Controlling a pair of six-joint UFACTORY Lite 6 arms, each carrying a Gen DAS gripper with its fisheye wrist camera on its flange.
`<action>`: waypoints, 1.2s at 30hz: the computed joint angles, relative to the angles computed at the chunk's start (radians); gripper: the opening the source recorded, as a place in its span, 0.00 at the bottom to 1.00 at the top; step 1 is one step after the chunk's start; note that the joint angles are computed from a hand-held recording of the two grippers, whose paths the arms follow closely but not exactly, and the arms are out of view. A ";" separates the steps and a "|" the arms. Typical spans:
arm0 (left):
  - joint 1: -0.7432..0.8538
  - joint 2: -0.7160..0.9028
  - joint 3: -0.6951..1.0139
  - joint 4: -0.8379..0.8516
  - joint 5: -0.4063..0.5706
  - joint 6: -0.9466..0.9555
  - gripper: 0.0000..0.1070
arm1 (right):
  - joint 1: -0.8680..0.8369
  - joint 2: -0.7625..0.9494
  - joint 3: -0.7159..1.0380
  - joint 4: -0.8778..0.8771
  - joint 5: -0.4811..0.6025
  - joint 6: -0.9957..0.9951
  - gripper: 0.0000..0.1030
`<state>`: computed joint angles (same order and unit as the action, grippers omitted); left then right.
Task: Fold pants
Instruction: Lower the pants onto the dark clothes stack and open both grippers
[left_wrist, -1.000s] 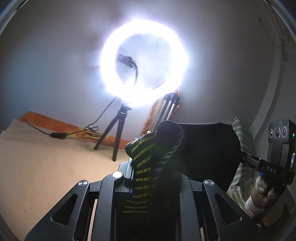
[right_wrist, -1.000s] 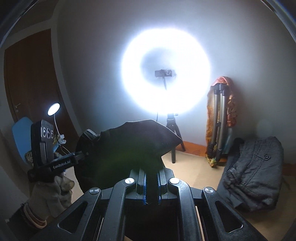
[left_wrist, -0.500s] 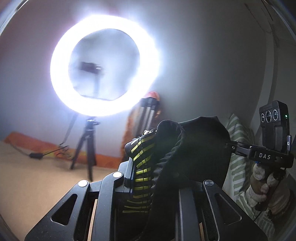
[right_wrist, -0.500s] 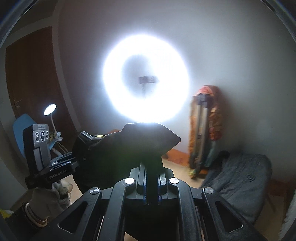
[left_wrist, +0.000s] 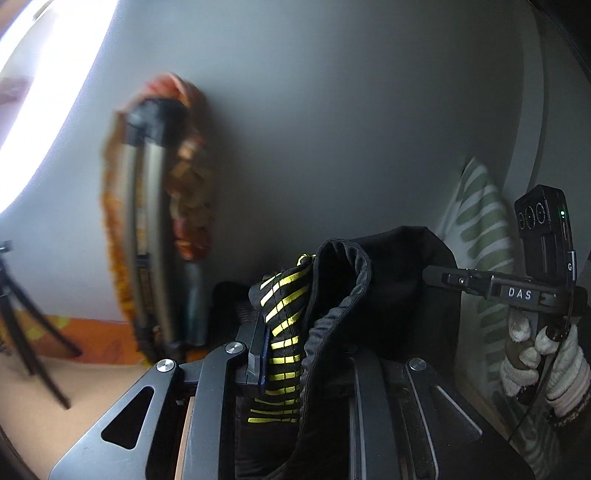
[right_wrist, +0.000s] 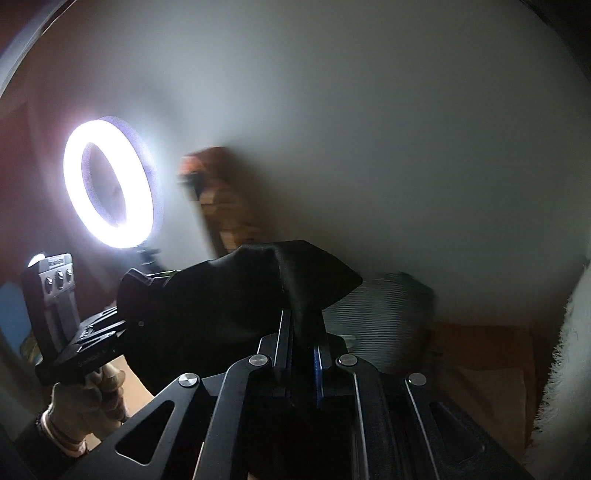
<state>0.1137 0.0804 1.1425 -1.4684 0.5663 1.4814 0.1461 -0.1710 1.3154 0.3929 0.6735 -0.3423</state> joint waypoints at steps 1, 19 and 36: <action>-0.026 0.022 0.017 0.000 -0.038 0.003 0.15 | -0.022 0.021 -0.004 0.014 -0.008 -0.038 0.06; -0.140 0.203 0.144 0.292 -0.341 -0.320 0.45 | -0.092 0.299 0.046 0.087 -0.171 -0.192 0.08; 0.085 -0.142 -0.053 0.526 -0.127 -0.474 0.45 | -0.019 0.188 -0.031 -0.316 -0.215 0.267 0.32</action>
<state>0.1983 -0.0619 1.0900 -0.9429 0.4397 1.0077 0.1270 0.0172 1.2848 0.0771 0.4585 -0.0751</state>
